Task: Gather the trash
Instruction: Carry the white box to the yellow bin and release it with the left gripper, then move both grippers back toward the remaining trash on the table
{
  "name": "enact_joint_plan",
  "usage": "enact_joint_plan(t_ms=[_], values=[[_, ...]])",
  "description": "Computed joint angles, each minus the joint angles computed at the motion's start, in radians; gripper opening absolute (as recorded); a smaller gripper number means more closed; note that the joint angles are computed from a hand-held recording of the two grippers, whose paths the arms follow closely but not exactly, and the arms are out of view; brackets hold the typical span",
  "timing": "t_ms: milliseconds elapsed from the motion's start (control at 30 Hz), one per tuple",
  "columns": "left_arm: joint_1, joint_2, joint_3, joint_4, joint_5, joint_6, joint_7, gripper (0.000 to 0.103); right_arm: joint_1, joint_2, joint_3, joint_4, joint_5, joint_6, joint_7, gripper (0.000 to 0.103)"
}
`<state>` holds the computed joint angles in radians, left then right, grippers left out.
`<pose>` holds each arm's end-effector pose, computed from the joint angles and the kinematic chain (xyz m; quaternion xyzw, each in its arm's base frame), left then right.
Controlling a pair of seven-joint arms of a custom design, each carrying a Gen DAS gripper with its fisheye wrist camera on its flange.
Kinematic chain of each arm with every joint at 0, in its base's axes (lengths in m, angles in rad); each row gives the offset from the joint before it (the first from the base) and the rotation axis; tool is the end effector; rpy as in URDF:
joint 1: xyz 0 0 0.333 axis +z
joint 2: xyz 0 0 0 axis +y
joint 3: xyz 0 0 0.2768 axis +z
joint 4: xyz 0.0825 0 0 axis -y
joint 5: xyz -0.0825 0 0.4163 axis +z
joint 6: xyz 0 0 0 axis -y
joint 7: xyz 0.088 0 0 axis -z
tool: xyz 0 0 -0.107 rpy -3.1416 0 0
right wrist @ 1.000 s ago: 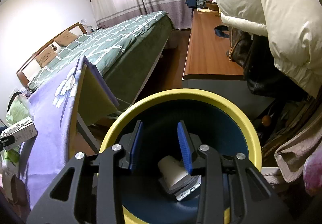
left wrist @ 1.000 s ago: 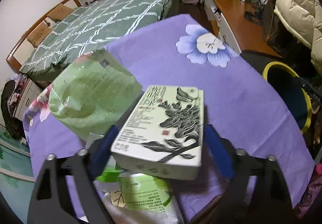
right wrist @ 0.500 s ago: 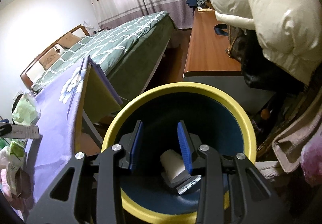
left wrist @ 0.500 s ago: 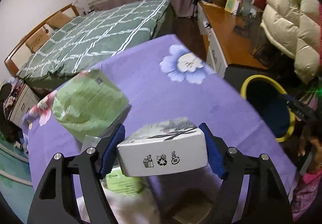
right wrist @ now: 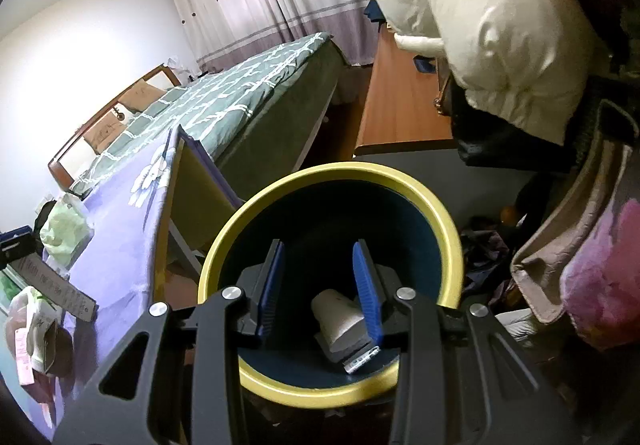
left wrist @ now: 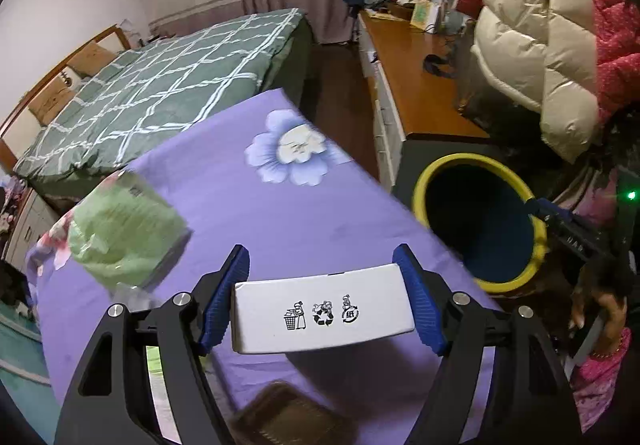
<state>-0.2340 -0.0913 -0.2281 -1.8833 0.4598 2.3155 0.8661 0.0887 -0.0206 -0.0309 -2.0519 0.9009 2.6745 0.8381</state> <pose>0.5496 -0.2689 0.5573 -0.6725 0.6638 -0.2021 0.2573 0.6162 0.0117 0.4572 -0.6731 0.6087 -0.1225 0.4018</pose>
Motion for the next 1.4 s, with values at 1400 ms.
enact_joint_plan(t_ms=[1400], values=[[-0.072,-0.231,-0.036,-0.17,0.262,0.092,-0.39,0.098,0.048,-0.204,-0.01,-0.207,-0.065,0.053,-0.004,0.044]])
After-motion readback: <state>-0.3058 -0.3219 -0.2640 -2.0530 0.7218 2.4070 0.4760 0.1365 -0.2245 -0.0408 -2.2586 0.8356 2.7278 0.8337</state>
